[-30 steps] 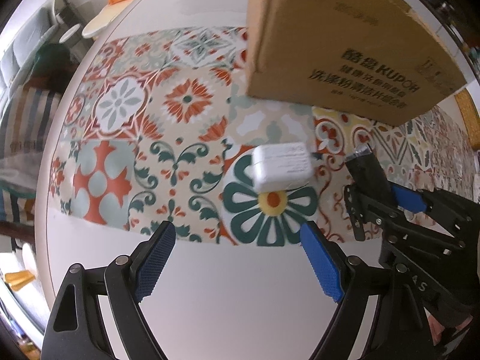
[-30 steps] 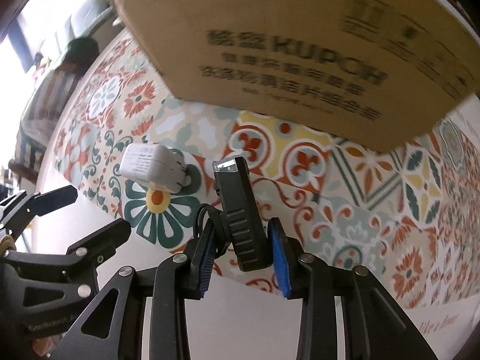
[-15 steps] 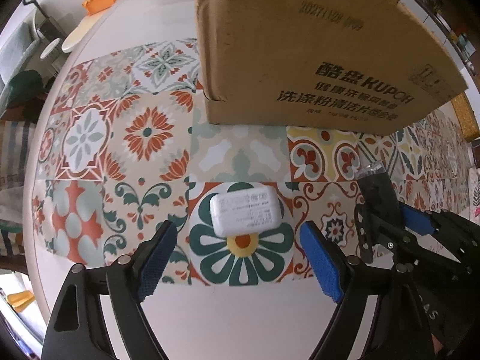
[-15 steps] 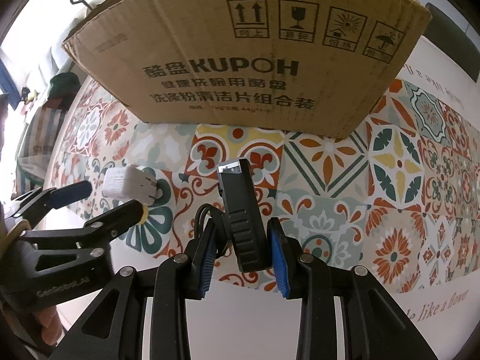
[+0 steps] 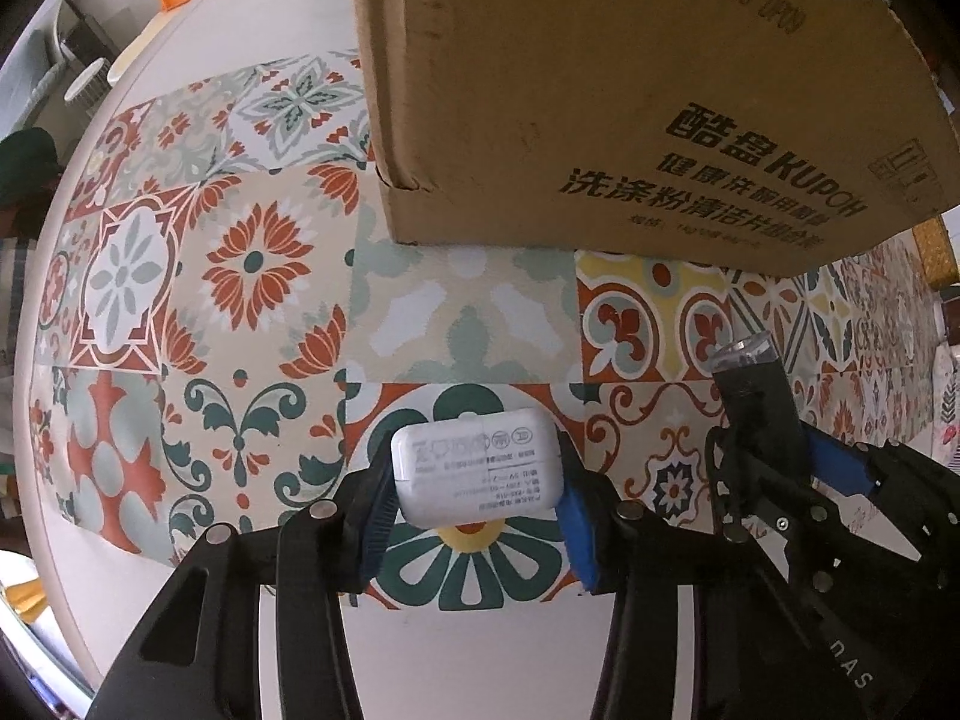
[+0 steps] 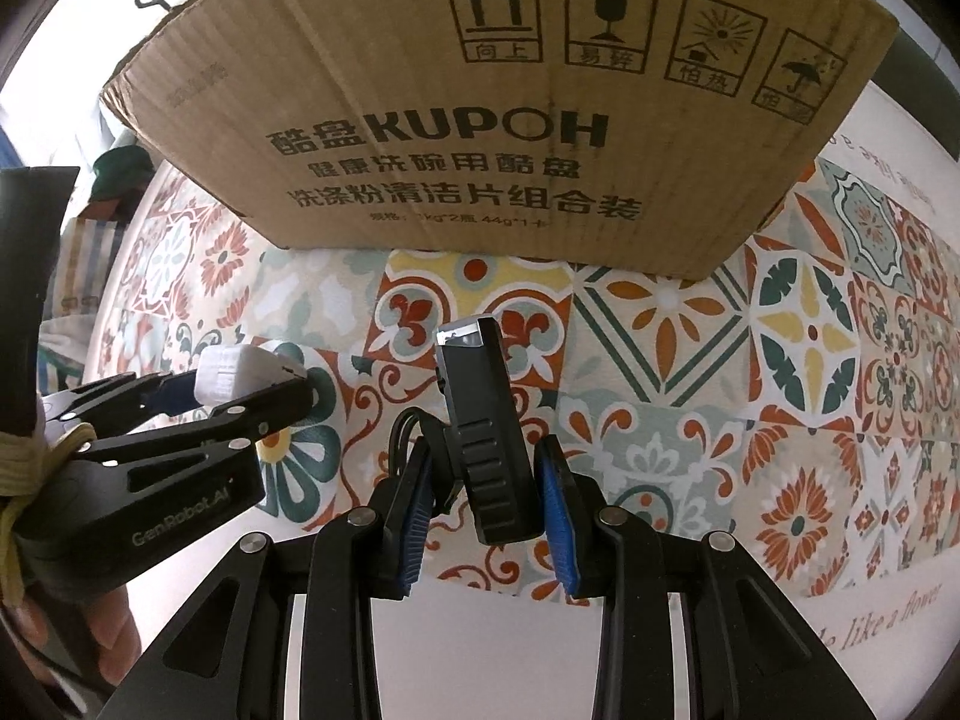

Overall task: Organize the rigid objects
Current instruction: 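Grasp the white power adapter with the left gripper, then carry the adapter with the left gripper while the right carries the clip to the box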

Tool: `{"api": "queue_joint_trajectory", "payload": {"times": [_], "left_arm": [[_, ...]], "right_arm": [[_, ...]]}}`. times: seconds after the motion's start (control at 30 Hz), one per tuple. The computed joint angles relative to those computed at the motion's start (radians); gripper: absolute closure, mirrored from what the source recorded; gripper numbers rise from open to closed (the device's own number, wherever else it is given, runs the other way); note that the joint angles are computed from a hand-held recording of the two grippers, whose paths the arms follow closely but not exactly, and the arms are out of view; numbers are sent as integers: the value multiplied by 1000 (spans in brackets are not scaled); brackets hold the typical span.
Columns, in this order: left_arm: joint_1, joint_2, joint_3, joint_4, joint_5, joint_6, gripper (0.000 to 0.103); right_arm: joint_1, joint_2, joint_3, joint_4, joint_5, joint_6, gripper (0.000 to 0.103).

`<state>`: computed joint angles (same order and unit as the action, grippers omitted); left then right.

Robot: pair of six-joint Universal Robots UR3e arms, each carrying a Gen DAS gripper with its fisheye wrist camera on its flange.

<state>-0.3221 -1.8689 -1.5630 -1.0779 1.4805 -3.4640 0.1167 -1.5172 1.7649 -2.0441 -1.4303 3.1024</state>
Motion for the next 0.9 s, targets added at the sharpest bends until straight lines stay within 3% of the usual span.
{"api": "queue_joint_trajectory", "payload": {"times": [0.33, 0.9], "left_arm": [[-33, 110, -109, 44, 35, -4, 56], [-65, 308, -35, -79, 70, 10, 56]], "right_arm": [[7, -24, 6, 12, 8, 5, 69], [-26, -218, -14, 111, 39, 1, 69]]}}
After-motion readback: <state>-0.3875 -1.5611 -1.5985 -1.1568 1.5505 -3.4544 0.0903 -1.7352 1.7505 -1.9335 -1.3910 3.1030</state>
